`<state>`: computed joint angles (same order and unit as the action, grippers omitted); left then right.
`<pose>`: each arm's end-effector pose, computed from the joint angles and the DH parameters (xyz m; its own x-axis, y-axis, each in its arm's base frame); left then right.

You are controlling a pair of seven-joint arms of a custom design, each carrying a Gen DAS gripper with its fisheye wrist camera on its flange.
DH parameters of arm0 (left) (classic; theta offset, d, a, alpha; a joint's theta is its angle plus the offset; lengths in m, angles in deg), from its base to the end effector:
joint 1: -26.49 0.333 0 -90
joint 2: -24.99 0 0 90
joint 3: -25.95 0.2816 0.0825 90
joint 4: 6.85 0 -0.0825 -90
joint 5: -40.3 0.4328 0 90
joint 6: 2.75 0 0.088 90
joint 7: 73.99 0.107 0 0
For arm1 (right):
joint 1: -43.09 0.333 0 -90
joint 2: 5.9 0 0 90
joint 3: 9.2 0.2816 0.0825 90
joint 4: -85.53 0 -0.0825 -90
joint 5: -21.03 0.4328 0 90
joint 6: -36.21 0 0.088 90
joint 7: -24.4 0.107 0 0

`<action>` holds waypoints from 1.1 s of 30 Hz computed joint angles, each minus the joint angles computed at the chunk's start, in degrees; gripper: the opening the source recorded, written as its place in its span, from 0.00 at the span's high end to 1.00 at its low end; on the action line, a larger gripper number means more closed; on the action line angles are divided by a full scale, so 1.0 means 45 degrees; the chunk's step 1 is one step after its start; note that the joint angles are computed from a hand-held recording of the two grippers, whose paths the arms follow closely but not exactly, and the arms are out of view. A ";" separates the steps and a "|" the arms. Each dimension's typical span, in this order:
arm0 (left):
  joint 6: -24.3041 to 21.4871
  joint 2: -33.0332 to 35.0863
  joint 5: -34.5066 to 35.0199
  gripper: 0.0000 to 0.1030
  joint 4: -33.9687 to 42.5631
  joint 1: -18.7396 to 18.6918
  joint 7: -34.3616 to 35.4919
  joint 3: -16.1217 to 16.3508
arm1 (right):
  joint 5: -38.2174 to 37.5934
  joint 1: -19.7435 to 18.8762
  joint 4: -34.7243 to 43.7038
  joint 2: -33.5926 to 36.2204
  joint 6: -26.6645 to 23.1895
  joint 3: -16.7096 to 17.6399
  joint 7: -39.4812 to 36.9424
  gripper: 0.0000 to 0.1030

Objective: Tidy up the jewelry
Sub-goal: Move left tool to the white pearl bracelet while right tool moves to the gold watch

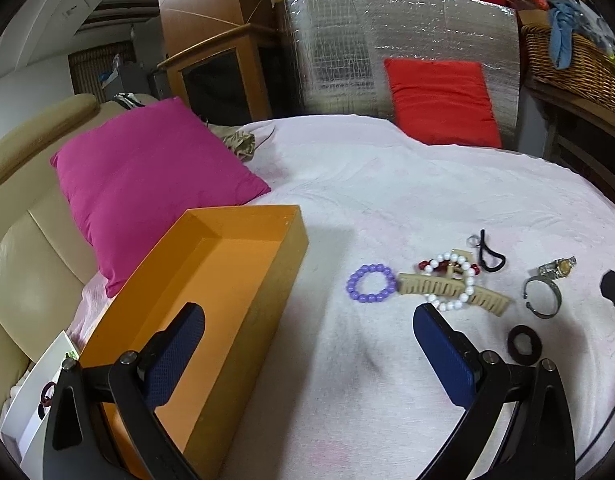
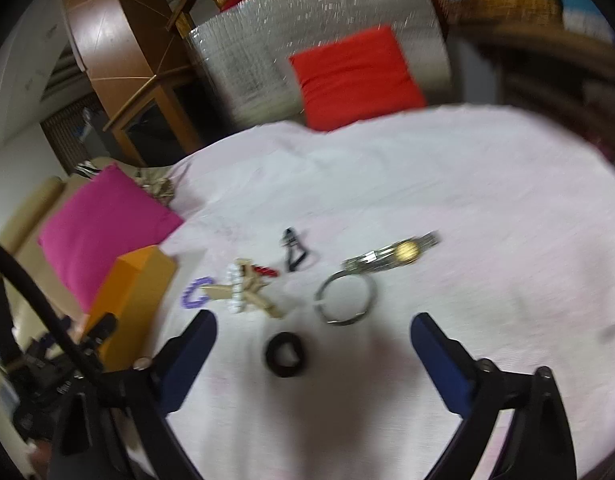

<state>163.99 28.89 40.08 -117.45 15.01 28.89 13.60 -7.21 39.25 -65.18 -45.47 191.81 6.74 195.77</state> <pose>0.6120 -0.2669 0.5090 -0.5180 -0.8405 -0.1588 -0.4614 0.4309 -0.7755 0.4452 0.1129 0.4905 -0.5487 -0.7295 -0.4083 -0.3817 0.6531 -0.6540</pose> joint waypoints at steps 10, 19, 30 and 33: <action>-0.1143 0.0566 -0.3045 0.00 0.0828 0.0291 0.3551 -0.0640 | 0.2481 -0.0031 -0.0901 0.0791 0.3501 -0.1422 -0.0581 0.36; -0.2659 0.1872 -0.6332 0.00 0.2691 0.0102 0.6689 -0.1403 | 0.4754 -0.0366 -0.1626 0.0533 0.3323 -0.1931 -0.1015 0.36; -0.5885 0.4770 -0.4144 0.41 0.6414 -0.0893 0.4421 -0.1183 | 0.5400 -0.0686 -0.2096 -0.0151 0.3187 -0.1598 -0.1308 0.36; -0.6781 0.5507 -0.3618 0.48 0.7328 -0.1018 0.3648 -0.1105 | 0.5479 -0.0704 -0.2257 -0.0338 0.3194 -0.1602 -0.1355 0.36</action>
<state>133.48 53.67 23.80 -84.47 10.43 45.31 8.63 17.44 36.08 -75.33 -46.99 206.19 -0.47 189.67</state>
